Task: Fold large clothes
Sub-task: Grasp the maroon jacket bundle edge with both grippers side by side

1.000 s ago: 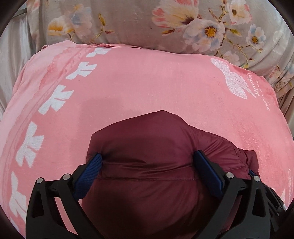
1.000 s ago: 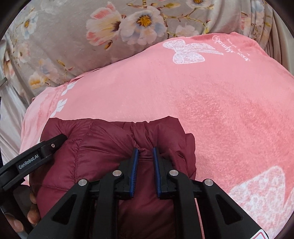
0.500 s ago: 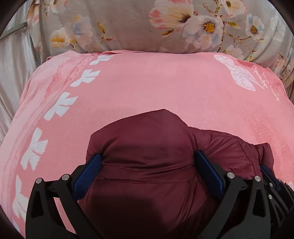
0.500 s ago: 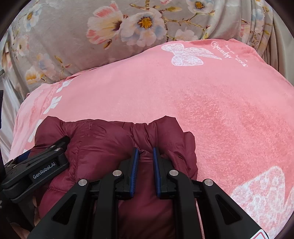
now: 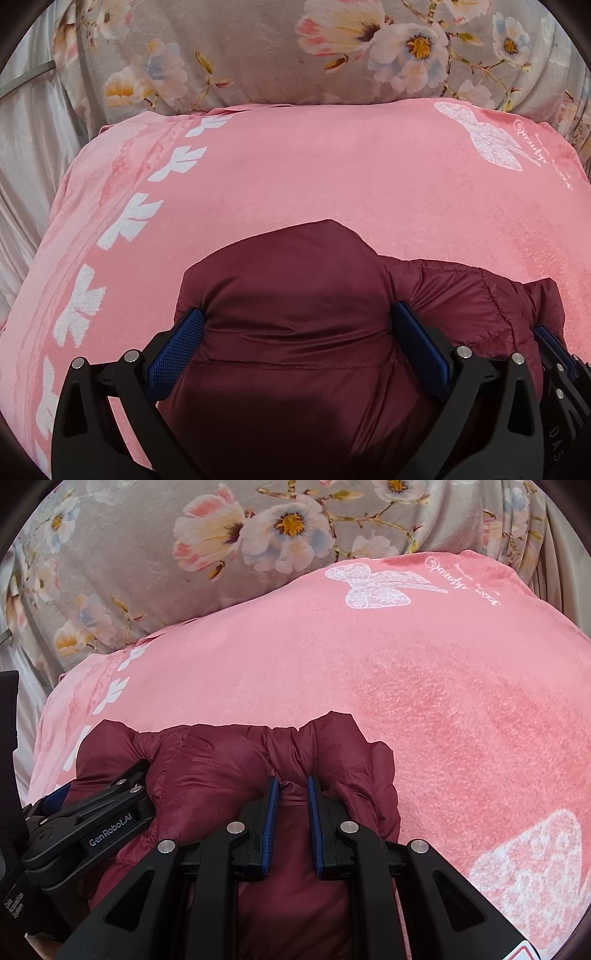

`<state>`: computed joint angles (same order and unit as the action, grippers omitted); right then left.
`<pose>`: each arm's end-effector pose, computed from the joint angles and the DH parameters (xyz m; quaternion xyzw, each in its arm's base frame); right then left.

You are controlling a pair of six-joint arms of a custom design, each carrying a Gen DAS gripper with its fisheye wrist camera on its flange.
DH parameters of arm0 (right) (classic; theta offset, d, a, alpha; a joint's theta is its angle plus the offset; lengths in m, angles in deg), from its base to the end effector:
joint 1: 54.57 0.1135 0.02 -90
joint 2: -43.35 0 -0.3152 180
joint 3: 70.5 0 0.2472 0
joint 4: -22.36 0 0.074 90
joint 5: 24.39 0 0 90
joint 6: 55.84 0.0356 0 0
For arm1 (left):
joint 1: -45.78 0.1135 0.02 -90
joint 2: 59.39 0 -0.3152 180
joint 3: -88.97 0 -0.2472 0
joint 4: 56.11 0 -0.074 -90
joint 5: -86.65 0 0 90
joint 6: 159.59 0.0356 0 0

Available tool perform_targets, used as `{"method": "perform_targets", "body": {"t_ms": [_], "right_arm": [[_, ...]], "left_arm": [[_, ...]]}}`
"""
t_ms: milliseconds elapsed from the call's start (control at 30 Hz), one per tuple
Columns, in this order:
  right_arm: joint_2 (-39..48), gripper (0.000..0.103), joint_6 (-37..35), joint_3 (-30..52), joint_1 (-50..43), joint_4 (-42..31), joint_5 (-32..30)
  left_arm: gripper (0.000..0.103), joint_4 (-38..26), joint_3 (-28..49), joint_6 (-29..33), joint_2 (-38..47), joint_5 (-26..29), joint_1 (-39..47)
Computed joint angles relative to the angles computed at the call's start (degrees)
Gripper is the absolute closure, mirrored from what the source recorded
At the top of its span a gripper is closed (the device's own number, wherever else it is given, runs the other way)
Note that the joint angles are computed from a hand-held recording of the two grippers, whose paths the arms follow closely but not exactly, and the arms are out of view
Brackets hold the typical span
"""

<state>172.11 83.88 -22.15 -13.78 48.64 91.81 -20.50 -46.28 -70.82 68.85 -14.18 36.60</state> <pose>0.2530 0.1975 0.0297 0.1417 0.9184 0.0612 0.3643 0.3132 -0.0438 0.0346 0.0306 0.9292 0.0552 0.3643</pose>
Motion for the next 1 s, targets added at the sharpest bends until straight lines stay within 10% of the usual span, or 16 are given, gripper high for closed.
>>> {"method": "perform_targets", "body": {"t_ms": [800,1000], "right_arm": [[0.0,0.091,0.4,-0.3,-0.2,0.8,-0.4],[-3.7,0.084,-0.2,-9.2,-3.1,10.5,-9.7]], "left_arm": [[0.005,0.8,0.1,0.2,0.6,-2.6,-0.9],[0.005,-7.8,-1.4,1.7,-5.4,3.3,1.6]]}}
